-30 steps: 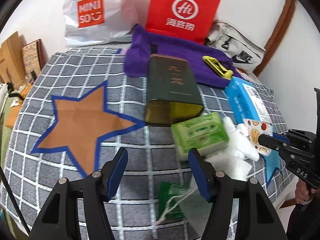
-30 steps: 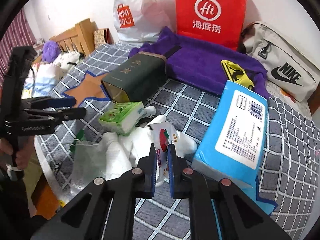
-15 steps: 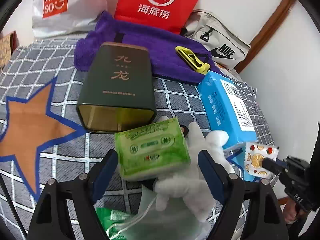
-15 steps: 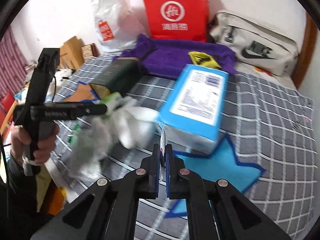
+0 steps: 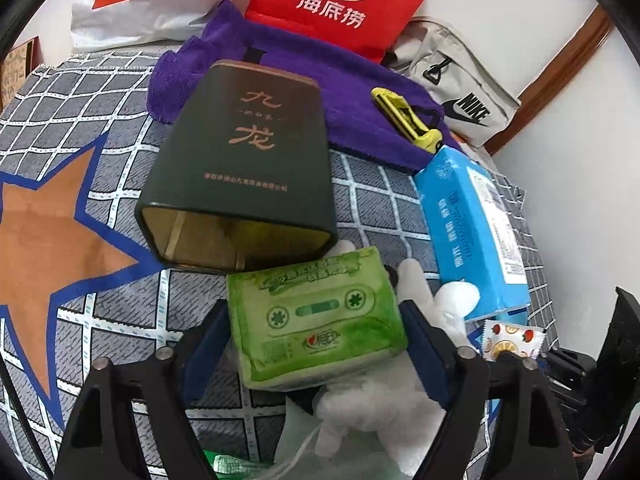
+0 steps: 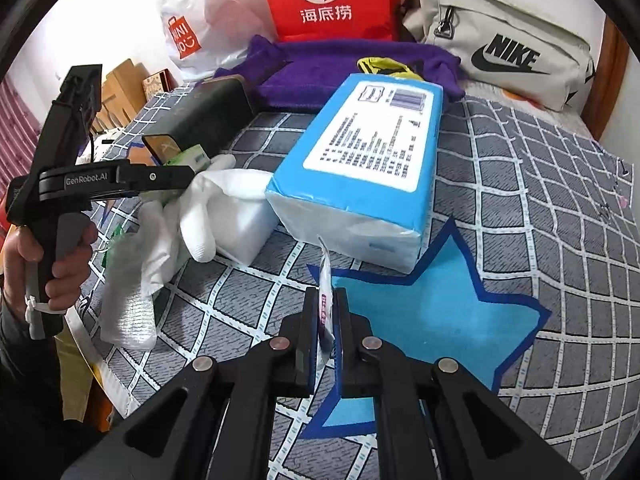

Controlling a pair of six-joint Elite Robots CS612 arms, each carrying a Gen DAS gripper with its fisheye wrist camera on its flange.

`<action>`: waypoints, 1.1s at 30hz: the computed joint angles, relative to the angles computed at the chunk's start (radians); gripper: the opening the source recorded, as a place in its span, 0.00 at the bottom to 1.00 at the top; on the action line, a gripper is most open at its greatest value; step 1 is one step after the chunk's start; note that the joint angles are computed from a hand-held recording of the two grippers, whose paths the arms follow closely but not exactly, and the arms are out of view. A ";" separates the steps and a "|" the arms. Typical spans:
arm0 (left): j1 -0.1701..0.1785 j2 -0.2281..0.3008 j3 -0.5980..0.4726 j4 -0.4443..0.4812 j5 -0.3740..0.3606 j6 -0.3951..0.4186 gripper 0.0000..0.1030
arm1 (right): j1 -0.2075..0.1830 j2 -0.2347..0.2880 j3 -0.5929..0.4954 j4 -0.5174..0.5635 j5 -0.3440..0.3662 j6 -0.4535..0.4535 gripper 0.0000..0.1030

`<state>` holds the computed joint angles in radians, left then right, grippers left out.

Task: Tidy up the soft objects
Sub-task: 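Grasp the green tissue pack with the left tool while the right tool lifts the packet, then place the tissue pack on the towel with the left tool while the right tool drops the packet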

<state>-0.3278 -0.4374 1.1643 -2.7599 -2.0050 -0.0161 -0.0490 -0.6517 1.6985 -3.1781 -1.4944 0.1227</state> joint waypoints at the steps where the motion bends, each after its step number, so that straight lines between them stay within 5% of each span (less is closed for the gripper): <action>1: 0.001 0.000 0.002 -0.007 -0.008 -0.006 0.76 | -0.001 0.000 0.003 -0.008 0.005 0.003 0.06; 9: 0.010 -0.037 0.050 -0.040 -0.018 0.004 0.74 | -0.007 -0.013 0.026 -0.055 0.030 0.017 0.06; 21: 0.001 -0.106 0.119 -0.162 0.132 0.012 0.74 | -0.009 -0.050 0.035 -0.115 0.048 -0.002 0.06; 33: -0.009 -0.085 0.010 -0.092 0.216 0.017 0.74 | -0.010 -0.052 -0.064 -0.094 -0.009 -0.042 0.05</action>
<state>-0.3365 -0.5220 1.1748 -2.8516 -1.7886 0.0005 -0.0590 -0.7038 1.6347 -3.2724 -1.5030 0.0809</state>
